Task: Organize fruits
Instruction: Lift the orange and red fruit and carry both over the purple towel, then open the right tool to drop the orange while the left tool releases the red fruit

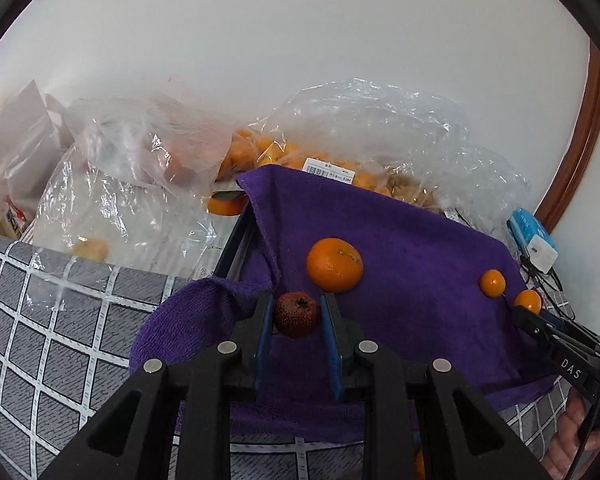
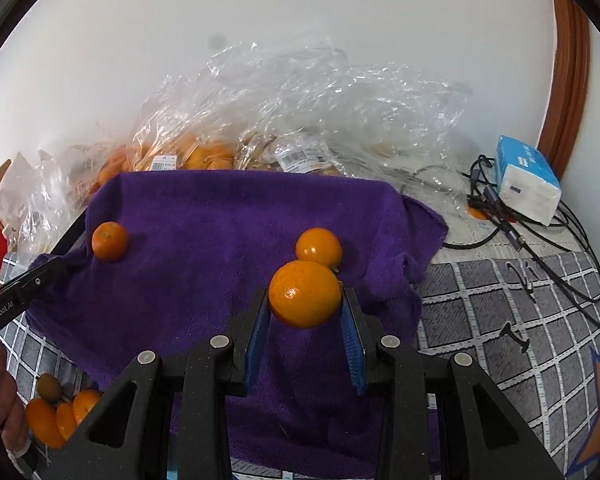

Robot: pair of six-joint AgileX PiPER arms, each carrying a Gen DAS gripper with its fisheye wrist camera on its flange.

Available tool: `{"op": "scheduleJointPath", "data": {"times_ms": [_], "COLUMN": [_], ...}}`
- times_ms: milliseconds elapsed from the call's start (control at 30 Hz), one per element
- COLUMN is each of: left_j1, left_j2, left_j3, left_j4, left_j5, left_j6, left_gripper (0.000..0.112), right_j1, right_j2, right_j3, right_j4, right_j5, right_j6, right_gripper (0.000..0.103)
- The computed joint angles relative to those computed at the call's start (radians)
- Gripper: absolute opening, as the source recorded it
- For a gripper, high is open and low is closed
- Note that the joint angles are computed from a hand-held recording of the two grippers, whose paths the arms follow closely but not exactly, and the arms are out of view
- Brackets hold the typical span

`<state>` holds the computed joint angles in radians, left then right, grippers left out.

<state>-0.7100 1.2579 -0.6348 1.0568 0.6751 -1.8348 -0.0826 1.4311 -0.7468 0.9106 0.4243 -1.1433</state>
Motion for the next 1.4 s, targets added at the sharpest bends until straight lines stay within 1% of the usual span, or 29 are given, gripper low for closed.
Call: {"op": "scheduleJointPath", "data": {"times_ms": [100,200,467,567,600,667,700,733,833,1000,1033,1067,1100,1267,1333,1367,1400], "left_j1": [0.025,0.050,0.050,0.037,0.033,0.028,0.032,0.038,0.047,0.038,0.033,0.026,0.016,-0.045,-0.066,-0.073,-0.078], "left_j2": [0.021,0.042,0.048,0.053,0.058,0.057,0.054,0.049,0.044,0.014,0.008,-0.001,-0.012,-0.048,-0.066,-0.069,-0.070], "left_j3": [-0.006,-0.008,-0.004,-0.011,-0.014,-0.014,-0.012,-0.007,-0.001,0.026,0.030,0.036,0.046,0.058,0.058,0.054,0.050], "left_j4": [-0.003,-0.014,0.000,-0.007,-0.005,-0.004,-0.005,-0.003,0.005,0.058,0.067,0.085,0.111,0.154,0.159,0.156,0.154], "left_j5": [-0.037,-0.067,-0.064,-0.046,-0.039,-0.033,-0.040,-0.050,-0.068,-0.073,-0.070,-0.063,-0.053,0.018,0.043,0.054,0.063], "left_j6": [0.010,0.024,0.025,0.041,0.043,0.041,0.042,0.039,0.030,-0.042,-0.056,-0.079,-0.110,-0.166,-0.165,-0.160,-0.153], "left_gripper": [0.023,0.023,0.023,0.023,0.023,0.023,0.023,0.023,0.023,0.023,0.027,0.034,0.036,0.038,0.039,0.039,0.039], "right_j1": [0.018,0.035,0.060,0.066,0.067,0.064,0.061,0.060,0.062,0.049,0.044,0.037,0.028,-0.010,-0.010,-0.009,-0.012], "right_j2": [0.017,0.035,0.058,0.055,0.053,0.047,0.045,0.041,0.018,-0.013,-0.016,-0.023,-0.030,-0.067,-0.082,-0.090,-0.091], "right_j3": [0.000,-0.002,-0.003,0.003,0.005,0.010,0.013,0.017,0.038,0.064,0.068,0.077,0.084,0.098,0.104,0.102,0.087], "right_j4": [-0.007,-0.045,-0.118,-0.125,-0.128,-0.114,-0.095,-0.078,-0.015,0.092,0.113,0.147,0.175,0.246,0.257,0.236,0.175], "right_j5": [-0.021,-0.030,-0.035,-0.050,-0.052,-0.053,-0.054,-0.058,-0.078,-0.088,-0.086,-0.083,-0.079,-0.038,-0.044,-0.043,-0.020], "right_j6": [0.000,0.036,0.100,0.098,0.102,0.089,0.069,0.052,-0.017,-0.125,-0.149,-0.186,-0.215,-0.285,-0.291,-0.267,-0.213], "right_gripper": [0.035,0.035,0.035,0.036,0.037,0.043,0.049,0.053,0.060,0.061,0.061,0.061,0.061,0.061,0.061,0.061,0.061]}}
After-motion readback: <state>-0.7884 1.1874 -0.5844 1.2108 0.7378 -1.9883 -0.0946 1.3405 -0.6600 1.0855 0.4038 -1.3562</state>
